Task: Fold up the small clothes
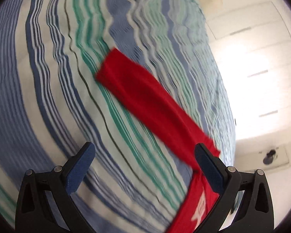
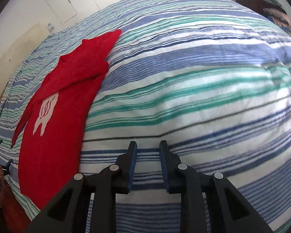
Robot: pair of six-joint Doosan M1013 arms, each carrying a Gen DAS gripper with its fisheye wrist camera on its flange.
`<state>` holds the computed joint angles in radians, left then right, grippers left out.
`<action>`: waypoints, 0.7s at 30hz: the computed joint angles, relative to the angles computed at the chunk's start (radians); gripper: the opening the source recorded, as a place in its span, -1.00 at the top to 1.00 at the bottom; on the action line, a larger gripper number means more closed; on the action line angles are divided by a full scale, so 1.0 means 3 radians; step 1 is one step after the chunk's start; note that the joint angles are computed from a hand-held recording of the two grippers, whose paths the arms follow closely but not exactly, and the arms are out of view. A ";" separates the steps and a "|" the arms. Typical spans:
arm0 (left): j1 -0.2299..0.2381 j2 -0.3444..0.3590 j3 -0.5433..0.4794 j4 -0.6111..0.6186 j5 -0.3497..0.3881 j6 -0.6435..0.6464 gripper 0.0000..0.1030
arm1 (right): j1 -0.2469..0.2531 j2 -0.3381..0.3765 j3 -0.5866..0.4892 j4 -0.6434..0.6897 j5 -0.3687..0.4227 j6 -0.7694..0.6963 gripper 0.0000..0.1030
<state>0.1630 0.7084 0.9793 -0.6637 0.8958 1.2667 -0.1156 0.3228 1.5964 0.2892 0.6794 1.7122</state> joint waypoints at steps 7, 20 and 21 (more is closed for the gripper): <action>0.0085 0.0259 -0.0320 -0.0104 -0.0161 -0.0318 -0.78 | 0.0060 0.0025 0.0000 -0.0264 -0.0082 0.0015 0.38; -0.0002 0.0413 -0.0803 0.0563 0.0236 -0.0160 0.94 | 0.0071 -0.0006 0.0080 -0.0241 -0.0227 -0.0032 0.31; -0.0059 0.0423 -0.0920 0.0693 0.0263 -0.0064 0.94 | 0.0068 -0.0010 0.0085 -0.0228 -0.0233 -0.0043 0.30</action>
<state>0.1453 0.8353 0.7034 -0.4558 0.9748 1.2475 -0.0952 0.3198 1.6218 0.2208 0.6094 1.6993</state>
